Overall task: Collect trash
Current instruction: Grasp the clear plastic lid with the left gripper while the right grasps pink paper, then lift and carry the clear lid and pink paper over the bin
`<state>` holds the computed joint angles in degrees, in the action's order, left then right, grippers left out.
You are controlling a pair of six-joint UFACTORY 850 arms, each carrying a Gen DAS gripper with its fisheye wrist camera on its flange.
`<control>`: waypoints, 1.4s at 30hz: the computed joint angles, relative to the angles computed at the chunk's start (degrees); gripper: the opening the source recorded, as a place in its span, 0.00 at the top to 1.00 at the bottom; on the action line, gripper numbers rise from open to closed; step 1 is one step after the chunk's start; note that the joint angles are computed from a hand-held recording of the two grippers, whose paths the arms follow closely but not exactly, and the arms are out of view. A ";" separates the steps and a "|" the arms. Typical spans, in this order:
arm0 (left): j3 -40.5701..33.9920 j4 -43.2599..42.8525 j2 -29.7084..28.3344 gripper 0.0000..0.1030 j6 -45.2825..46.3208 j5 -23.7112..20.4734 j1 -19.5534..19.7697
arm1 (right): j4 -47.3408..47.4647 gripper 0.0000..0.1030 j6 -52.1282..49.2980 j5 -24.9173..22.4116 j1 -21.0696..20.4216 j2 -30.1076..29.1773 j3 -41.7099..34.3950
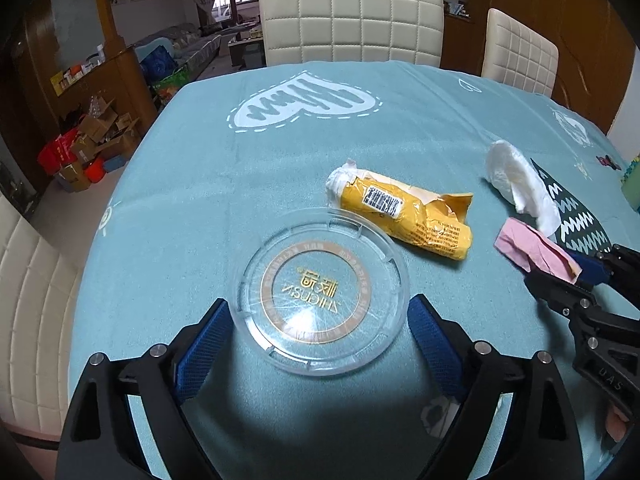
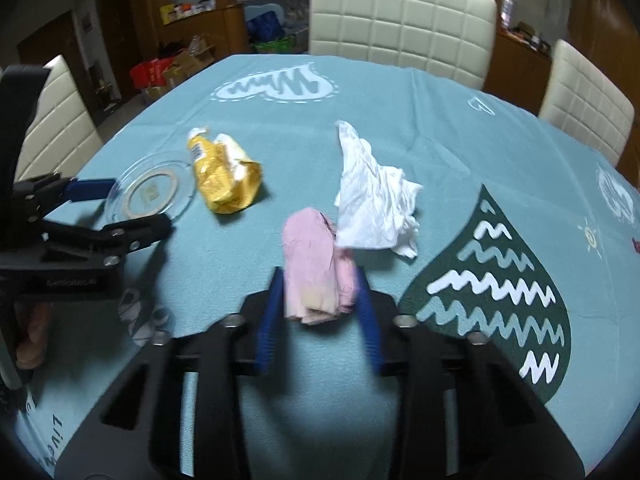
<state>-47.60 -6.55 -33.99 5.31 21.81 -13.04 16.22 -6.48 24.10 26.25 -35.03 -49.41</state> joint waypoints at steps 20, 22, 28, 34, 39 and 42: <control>8.03 -2.68 6.33 0.20 3.72 5.97 -1.05 | -0.34 0.75 -0.87 2.34 2.67 4.01 3.96; 9.54 -2.10 7.77 0.20 3.17 6.71 -0.87 | 0.11 0.75 -1.26 2.30 3.46 4.94 4.53; 14.77 -3.32 12.58 0.20 4.58 10.04 -0.54 | 4.31 0.75 -5.22 2.97 6.69 8.05 6.42; 19.31 -0.20 17.14 0.20 2.06 12.18 1.32 | 10.99 0.75 -11.84 3.95 10.40 10.74 7.54; 22.91 1.67 20.90 0.20 1.06 14.45 3.14 | 16.57 0.75 -17.09 4.55 13.36 12.11 7.53; 24.91 2.06 23.08 0.20 1.16 15.62 4.27 | 19.39 0.75 -19.94 5.06 15.21 12.55 7.22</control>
<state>-22.69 -4.49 -10.91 6.47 37.43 -8.77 35.61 -26.42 29.15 41.46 -22.48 -42.20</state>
